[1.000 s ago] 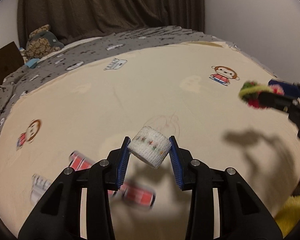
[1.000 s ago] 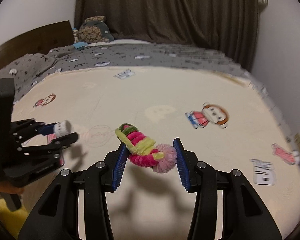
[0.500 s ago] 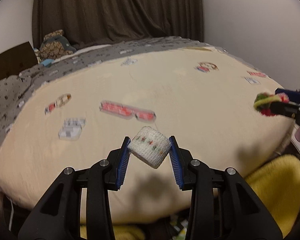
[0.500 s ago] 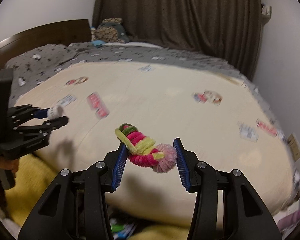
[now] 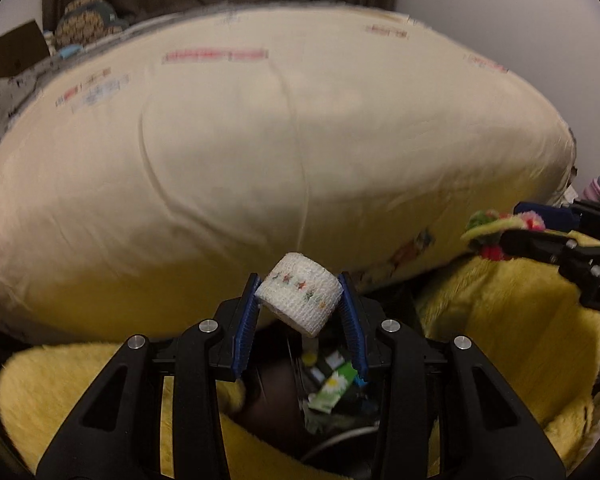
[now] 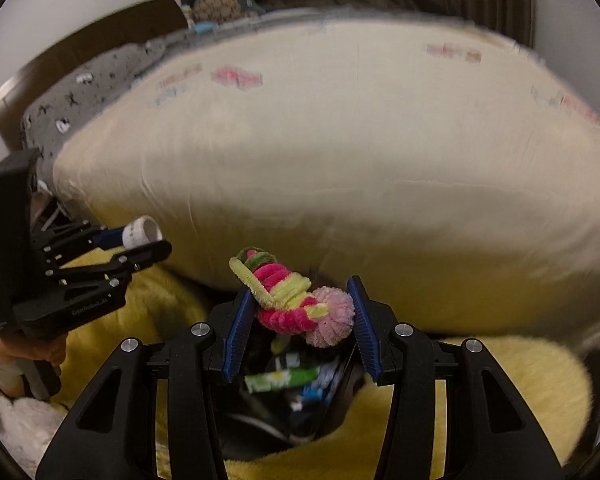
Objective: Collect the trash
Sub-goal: 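Lower the white roll and pipe-cleaner toy into the bin and open both tools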
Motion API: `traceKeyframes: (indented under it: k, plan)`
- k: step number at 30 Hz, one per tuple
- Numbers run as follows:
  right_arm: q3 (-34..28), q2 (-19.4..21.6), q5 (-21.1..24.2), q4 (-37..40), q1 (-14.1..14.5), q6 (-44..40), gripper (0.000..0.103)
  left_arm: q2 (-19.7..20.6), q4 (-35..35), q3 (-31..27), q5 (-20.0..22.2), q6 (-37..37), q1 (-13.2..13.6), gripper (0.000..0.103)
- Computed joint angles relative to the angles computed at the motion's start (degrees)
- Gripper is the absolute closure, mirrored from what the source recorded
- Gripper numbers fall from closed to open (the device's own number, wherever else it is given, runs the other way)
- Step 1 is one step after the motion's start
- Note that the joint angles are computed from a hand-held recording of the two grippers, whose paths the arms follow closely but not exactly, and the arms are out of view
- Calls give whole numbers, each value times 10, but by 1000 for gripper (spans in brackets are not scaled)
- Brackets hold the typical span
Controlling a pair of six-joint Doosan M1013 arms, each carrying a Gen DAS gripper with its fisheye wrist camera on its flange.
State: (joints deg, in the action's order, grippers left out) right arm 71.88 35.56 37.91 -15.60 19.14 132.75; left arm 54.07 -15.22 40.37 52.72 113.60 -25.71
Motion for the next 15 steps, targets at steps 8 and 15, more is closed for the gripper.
traceKeyframes:
  k: [8, 15]
  plan:
    - [-46, 54, 79, 104, -7, -59, 55, 58, 24, -62, 116, -20, -6, 66]
    - [-60, 73, 106, 149, -15, -65, 53, 104, 50, -126, 200, -35, -12, 65]
